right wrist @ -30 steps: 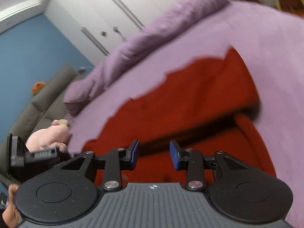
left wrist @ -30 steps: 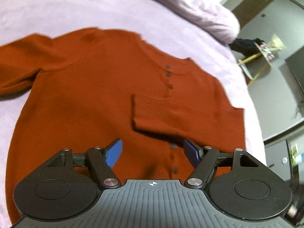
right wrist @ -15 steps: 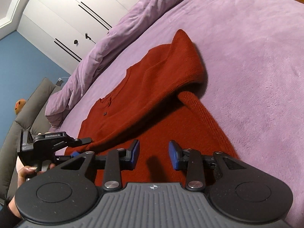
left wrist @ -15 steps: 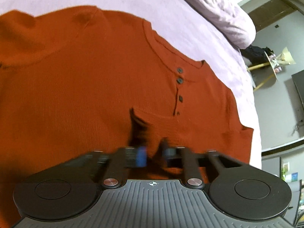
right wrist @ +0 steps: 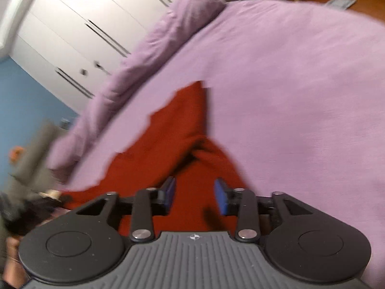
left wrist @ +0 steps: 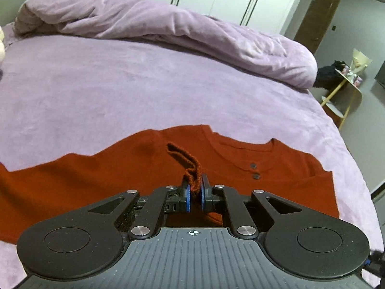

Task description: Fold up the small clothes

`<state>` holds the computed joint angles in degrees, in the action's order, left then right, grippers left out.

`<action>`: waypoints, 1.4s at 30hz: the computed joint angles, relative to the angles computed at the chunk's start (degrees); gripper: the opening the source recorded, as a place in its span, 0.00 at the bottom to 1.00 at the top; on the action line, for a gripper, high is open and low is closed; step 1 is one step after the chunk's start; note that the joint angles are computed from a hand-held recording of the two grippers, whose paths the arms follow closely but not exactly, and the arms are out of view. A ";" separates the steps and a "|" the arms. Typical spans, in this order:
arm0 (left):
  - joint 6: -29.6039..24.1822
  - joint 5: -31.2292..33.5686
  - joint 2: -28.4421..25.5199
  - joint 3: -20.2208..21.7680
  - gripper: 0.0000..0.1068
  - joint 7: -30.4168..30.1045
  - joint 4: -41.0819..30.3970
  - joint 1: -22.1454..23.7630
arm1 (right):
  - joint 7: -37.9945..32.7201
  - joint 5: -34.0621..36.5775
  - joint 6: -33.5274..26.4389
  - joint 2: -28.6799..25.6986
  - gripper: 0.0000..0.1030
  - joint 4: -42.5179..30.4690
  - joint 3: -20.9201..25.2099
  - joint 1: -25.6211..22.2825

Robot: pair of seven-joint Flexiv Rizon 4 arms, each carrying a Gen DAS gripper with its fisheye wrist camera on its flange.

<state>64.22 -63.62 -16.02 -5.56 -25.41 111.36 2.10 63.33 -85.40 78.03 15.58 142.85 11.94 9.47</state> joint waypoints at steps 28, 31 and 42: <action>-6.77 3.85 -4.77 -0.06 0.24 3.59 0.11 3.98 | -37.73 20.05 -15.37 -17.13 0.55 -14.92 -1.84 3.73; -6.92 4.94 -5.23 -0.17 0.10 3.92 -0.41 3.92 | -43.82 24.71 -20.32 -20.28 0.32 -17.85 -2.12 6.33; 14.08 -28.66 -4.67 -5.46 0.09 40.41 -1.20 -5.15 | -44.96 22.85 -49.57 -21.23 0.00 -20.92 -0.96 14.24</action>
